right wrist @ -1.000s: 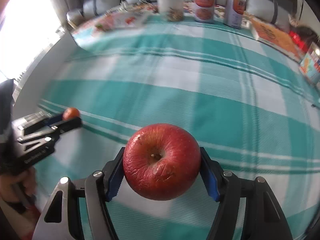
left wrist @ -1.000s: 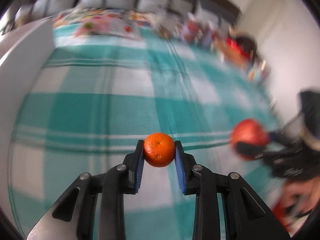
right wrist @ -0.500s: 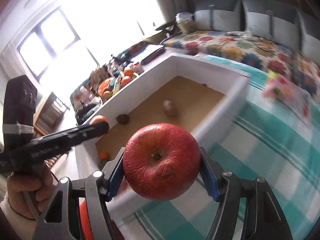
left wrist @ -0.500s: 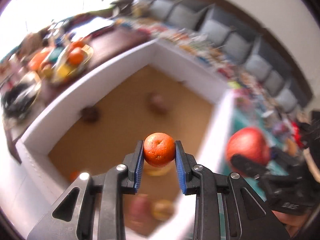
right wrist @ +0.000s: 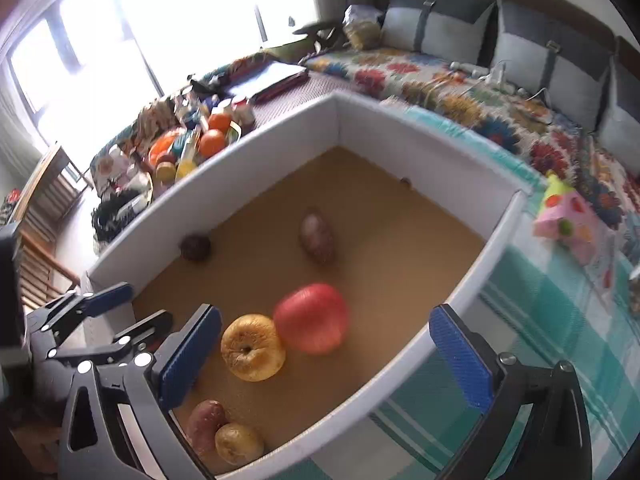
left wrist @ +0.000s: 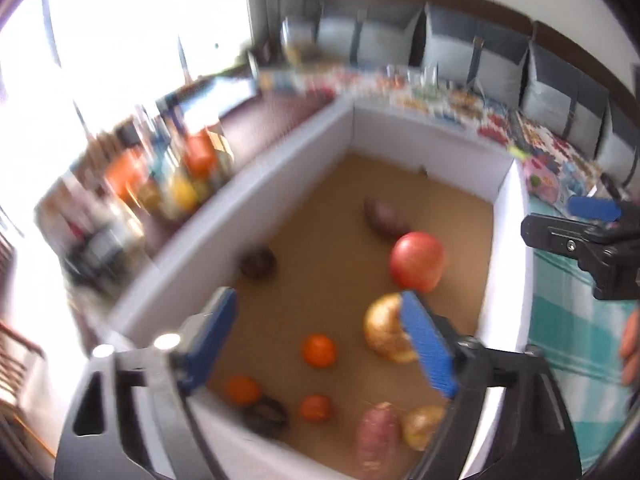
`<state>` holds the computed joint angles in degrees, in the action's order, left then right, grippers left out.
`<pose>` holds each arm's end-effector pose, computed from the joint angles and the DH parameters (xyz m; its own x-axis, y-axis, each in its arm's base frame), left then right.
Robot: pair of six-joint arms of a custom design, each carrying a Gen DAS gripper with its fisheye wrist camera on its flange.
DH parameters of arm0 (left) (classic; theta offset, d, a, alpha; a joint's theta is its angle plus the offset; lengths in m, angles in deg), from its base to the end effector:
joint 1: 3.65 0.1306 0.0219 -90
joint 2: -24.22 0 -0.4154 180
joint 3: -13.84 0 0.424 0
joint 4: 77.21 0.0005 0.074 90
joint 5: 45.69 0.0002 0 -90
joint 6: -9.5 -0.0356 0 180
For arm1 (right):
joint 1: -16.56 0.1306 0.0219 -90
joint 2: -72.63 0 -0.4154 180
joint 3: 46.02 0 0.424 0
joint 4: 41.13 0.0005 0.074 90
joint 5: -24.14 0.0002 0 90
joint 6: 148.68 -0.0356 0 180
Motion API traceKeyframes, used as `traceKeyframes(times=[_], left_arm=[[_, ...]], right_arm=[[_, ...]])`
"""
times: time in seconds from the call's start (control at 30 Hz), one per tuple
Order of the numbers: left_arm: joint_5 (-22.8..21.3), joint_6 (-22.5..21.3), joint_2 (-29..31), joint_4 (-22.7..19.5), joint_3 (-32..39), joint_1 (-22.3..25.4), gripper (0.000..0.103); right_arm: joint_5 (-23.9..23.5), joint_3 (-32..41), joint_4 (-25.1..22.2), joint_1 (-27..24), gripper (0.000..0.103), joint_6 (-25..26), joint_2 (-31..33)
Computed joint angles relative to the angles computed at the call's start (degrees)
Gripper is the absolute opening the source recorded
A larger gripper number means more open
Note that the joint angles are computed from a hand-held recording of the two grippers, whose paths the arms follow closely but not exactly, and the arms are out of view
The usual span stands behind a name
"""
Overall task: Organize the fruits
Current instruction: 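Carry both fruits over the box and open both tools to drop them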
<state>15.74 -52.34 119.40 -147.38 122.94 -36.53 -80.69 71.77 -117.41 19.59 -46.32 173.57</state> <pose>0.4535 -0.2735 0.5587 -0.7353 -0.0182 -0.6775 -0.1059 0.9904 0.0884 0.5603 0.0383 0.5679 -0.8011 -0.2496 -0.5440 -0.3609 0.9265 0.1064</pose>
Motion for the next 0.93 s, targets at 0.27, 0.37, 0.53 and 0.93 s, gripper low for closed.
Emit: traceKeyframes(times=[0.27, 0.37, 0.53, 0.93], left_arm=[[2.6, 7.7, 0.5, -14.9, 5.9, -1.5, 0.094], [4.3, 11.0, -0.7, -15.3, 3.3, -1.0, 0.094], [5.3, 14.2, -1.7, -16.1, 2.4, -1.5, 0.094], [3.9, 15.2, -3.7, -14.6, 0.6, -1.2, 0.094]], right_arm=[[3.7, -2.3, -3.7, 0.8, 0.103, 2.0, -7.7], [5.5, -5.2, -4.8, 2.1, 0.103, 2.2, -10.0], [8.1, -8.0, -5.7, 4.4, 0.103, 1.6, -11.2], [9.4, -8.9, -4.6, 5.9, 0.103, 0.5, -11.4]])
